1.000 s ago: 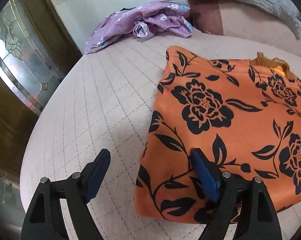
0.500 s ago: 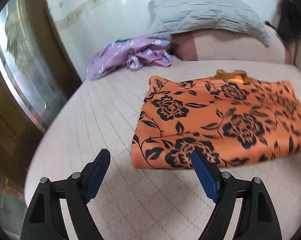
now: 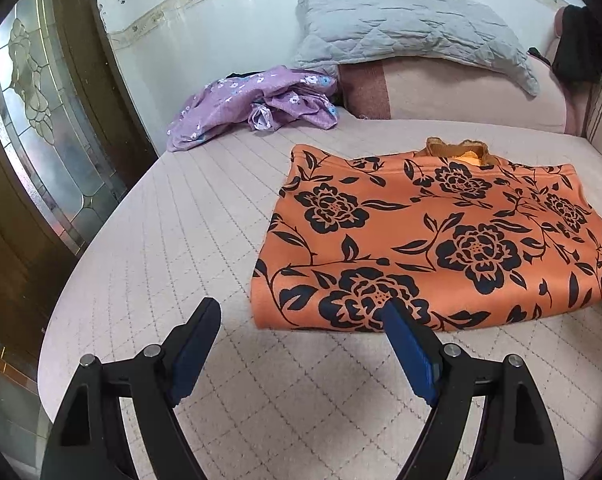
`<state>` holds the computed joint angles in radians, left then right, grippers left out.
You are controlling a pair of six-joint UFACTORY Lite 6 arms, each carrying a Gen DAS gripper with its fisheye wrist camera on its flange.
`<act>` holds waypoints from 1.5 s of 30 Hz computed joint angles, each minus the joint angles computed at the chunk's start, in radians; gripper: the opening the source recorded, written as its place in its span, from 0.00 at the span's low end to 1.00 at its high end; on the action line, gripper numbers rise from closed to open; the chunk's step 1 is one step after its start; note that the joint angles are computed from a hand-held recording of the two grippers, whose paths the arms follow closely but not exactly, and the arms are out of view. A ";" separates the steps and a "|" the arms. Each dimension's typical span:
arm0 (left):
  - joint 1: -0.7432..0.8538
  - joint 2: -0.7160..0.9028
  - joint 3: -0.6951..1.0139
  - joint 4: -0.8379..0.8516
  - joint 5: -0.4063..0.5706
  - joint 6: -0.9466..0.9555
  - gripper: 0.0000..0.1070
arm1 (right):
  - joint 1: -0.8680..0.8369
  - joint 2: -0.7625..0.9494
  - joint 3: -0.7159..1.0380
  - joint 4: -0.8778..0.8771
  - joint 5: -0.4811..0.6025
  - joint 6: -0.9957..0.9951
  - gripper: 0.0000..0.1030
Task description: Fold small clothes
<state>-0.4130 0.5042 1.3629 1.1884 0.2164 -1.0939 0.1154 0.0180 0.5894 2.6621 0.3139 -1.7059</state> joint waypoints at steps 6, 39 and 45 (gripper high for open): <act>0.002 0.037 0.042 -0.187 0.000 0.177 0.78 | -0.006 0.049 0.025 -0.044 0.021 0.044 0.69; 0.122 0.394 0.523 -1.426 0.333 1.110 0.80 | -0.164 0.144 -0.043 -0.181 0.264 0.152 0.70; 0.165 0.441 0.593 -1.612 0.370 1.209 0.84 | -0.213 0.135 -0.107 -0.187 0.380 0.194 0.71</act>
<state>-0.2475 0.9449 1.9559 -0.4238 0.5859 0.1152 -0.0974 0.1533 0.4827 2.4756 0.6937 -1.5116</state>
